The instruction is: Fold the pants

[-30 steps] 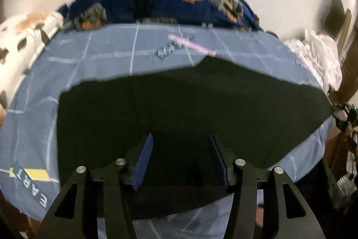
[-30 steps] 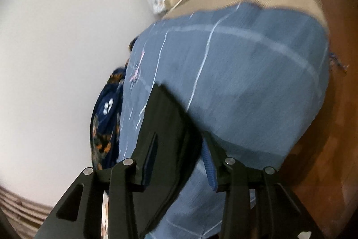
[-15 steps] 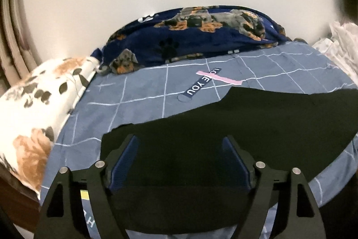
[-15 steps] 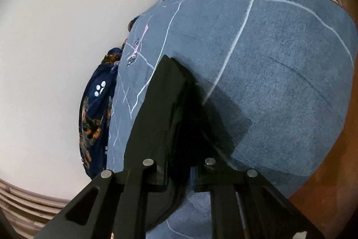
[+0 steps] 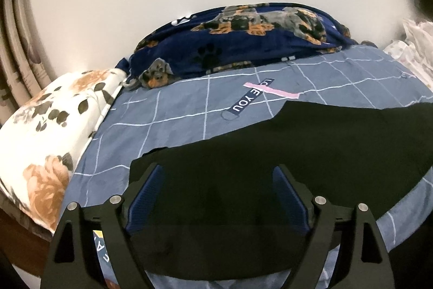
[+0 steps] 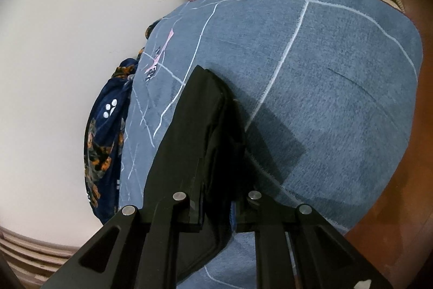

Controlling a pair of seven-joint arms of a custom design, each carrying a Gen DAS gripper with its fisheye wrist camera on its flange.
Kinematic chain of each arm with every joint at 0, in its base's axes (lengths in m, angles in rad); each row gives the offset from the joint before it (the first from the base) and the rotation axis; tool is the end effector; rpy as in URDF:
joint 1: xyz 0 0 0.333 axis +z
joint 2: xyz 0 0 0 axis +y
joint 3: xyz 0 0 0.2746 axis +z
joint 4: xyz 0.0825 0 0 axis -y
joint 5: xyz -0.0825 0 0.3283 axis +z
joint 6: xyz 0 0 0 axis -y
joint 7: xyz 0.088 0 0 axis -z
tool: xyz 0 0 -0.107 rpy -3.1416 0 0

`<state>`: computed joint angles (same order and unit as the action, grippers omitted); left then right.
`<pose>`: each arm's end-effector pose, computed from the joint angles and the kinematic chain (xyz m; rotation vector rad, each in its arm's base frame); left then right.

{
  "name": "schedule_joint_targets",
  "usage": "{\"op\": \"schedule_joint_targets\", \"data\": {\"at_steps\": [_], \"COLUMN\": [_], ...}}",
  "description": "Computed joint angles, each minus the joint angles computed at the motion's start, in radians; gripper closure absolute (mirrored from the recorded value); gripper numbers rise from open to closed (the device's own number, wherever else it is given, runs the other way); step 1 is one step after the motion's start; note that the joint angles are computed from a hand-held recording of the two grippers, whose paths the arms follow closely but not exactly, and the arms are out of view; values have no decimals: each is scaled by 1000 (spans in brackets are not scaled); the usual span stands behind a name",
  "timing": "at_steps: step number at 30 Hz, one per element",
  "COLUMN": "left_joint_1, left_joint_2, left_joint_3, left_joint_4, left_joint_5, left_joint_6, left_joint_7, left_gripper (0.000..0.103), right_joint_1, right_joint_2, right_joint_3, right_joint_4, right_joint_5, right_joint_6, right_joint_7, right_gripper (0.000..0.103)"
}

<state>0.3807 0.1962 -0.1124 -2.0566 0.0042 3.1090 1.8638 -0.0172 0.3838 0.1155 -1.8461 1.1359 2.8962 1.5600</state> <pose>0.5581 0.1568 0.4404 -1.6441 1.6718 -0.5376 0.6061 -0.0007 0.3631 -0.7063 2.1877 0.1209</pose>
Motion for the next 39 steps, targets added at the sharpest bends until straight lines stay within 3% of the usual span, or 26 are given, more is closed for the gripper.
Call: {"op": "schedule_joint_targets", "data": {"at_steps": [1, 4, 10, 14, 22, 28, 39], "left_joint_1": [0, -61, -240, -312, -240, -130, -89], "left_joint_2": [-1, -2, -13, -18, -30, -27, -12], "left_joint_3": [2, 81, 319, 419, 347, 228, 171], "left_joint_4": [0, 2, 6, 27, 42, 42, 60], "left_joint_5": [0, 85, 435, 649, 749, 655, 508], "left_joint_6": [0, 9, 42, 37, -2, -28, -92], "left_joint_7": [-3, -93, -416, -610, -694, -616, -495], "left_gripper": [19, 18, 11, 9, 9, 9, 8], "right_joint_1": [0, 3, 18, 28, 27, 19, 13], "right_joint_2": [-2, 2, 7, 8, 12, 12, 16], "right_joint_3": [0, -3, -18, -25, -21, -12, -6], "right_joint_4": [-3, 1, 4, 3, 4, 2, 6], "right_joint_5": [0, -6, -65, -121, -187, -194, -191], "right_joint_6": [1, 2, 5, 10, 19, 22, 23], "right_joint_7": [2, 16, 73, 130, 198, 207, 202], "right_gripper": [90, 90, 90, 90, 90, 90, 90]}}
